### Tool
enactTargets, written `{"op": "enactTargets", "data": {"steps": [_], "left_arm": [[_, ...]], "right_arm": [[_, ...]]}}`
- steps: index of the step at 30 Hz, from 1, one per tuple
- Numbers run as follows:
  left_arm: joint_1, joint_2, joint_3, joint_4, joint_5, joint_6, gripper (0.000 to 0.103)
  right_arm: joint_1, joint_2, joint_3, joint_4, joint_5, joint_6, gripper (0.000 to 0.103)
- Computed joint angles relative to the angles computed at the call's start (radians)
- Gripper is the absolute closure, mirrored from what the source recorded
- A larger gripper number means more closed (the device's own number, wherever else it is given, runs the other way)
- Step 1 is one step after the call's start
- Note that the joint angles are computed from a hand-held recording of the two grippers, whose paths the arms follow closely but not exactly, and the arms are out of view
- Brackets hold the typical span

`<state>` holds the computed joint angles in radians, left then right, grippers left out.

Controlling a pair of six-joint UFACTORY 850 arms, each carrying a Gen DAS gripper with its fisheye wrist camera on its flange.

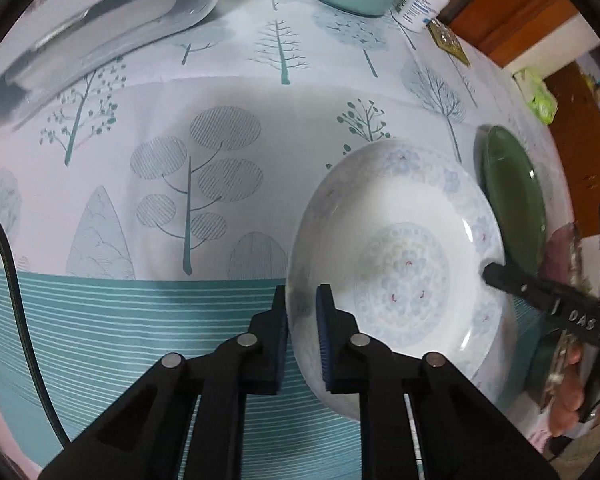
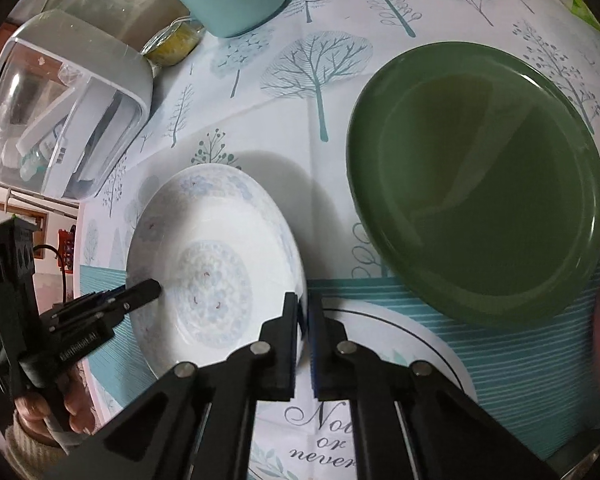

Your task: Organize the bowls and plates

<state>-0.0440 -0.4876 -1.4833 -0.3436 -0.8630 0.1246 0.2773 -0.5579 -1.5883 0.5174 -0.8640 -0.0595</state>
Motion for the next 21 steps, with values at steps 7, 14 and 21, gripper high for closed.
{"op": "enactTargets", "data": {"steps": [7, 14, 21], "left_arm": [[-0.002, 0.021, 0.026, -0.007, -0.008, 0.038, 0.095], [0.018, 0.084, 0.088, -0.070, -0.035, 0.113, 0.096], [0.008, 0.197, 0.149, -0.054, -0.078, 0.145, 0.096]], "right_arm": [[0.006, 0.005, 0.002, -0.026, -0.003, 0.017, 0.098], [0.002, 0.057, 0.065, 0.005, -0.001, -0.012, 0.098], [0.007, 0.160, 0.147, 0.002, 0.002, 0.004, 0.098]]}}
